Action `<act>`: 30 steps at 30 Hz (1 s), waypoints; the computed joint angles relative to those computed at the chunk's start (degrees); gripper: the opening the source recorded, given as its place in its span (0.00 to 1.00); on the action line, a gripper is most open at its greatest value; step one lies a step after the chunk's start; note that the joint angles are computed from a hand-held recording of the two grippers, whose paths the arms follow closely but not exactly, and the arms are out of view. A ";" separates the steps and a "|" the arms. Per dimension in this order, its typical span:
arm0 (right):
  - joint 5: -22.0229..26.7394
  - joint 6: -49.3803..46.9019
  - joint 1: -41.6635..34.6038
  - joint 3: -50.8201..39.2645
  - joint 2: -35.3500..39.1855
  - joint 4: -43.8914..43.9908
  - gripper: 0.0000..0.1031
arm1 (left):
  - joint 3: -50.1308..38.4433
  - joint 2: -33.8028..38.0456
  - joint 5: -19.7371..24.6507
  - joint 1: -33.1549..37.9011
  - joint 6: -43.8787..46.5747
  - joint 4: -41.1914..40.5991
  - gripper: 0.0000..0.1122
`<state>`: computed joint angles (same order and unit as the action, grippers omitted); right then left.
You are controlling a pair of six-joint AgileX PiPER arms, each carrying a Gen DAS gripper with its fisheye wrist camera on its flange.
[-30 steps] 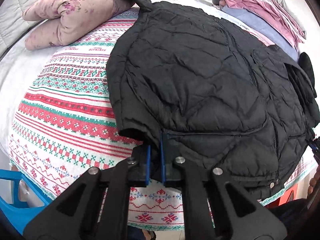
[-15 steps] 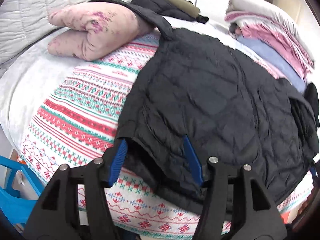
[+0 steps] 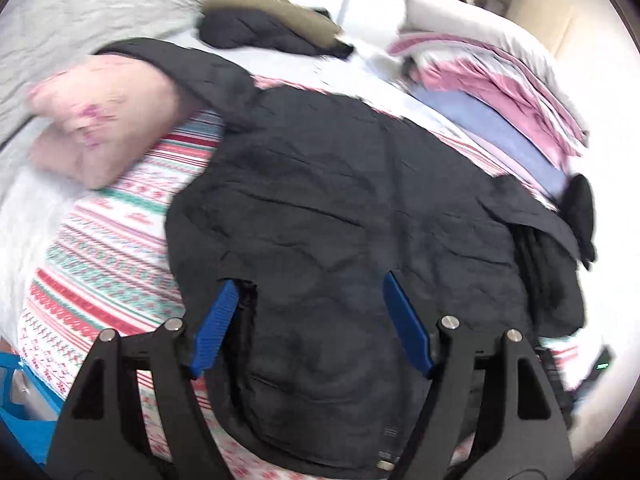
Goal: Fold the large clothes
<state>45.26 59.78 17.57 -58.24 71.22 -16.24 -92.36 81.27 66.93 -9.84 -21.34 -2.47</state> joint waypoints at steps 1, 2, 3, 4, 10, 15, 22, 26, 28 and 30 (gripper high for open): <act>0.03 2.26 2.05 0.20 0.01 -2.10 0.83 | -2.41 0.40 0.71 0.91 1.64 -3.13 0.67; -0.60 2.73 3.39 -0.24 1.02 -3.32 0.83 | -3.18 0.05 0.89 1.84 3.07 -5.02 0.67; -0.94 2.31 4.10 -0.69 2.03 -3.52 0.83 | -3.89 -0.56 1.73 3.21 4.88 -6.93 0.67; -1.12 1.00 4.73 -1.48 3.63 -2.94 0.83 | -3.32 -1.82 2.25 5.67 7.36 -10.00 0.67; -0.80 -12.36 2.43 -4.48 11.22 9.60 0.83 | 12.59 -13.33 1.78 29.42 22.17 -25.09 0.74; -1.73 -12.09 2.92 -4.55 11.51 9.92 0.83 | 12.54 -10.03 -3.55 33.29 13.77 -24.17 0.74; -3.54 -14.36 2.14 -3.11 10.87 12.40 0.83 | -4.83 8.29 -5.72 6.92 3.71 -16.31 0.75; -6.82 -16.80 -0.11 -0.29 8.71 16.52 0.83 | -15.64 22.28 -3.39 -3.89 1.63 -7.61 0.75; -8.38 -17.92 -0.64 0.67 7.54 18.22 0.83 | -15.27 27.31 -5.05 -6.60 1.57 -2.86 0.75; -11.34 -22.42 -2.72 2.93 5.32 24.17 0.83 | -14.59 31.29 -4.13 -7.52 -1.95 0.88 0.74</act>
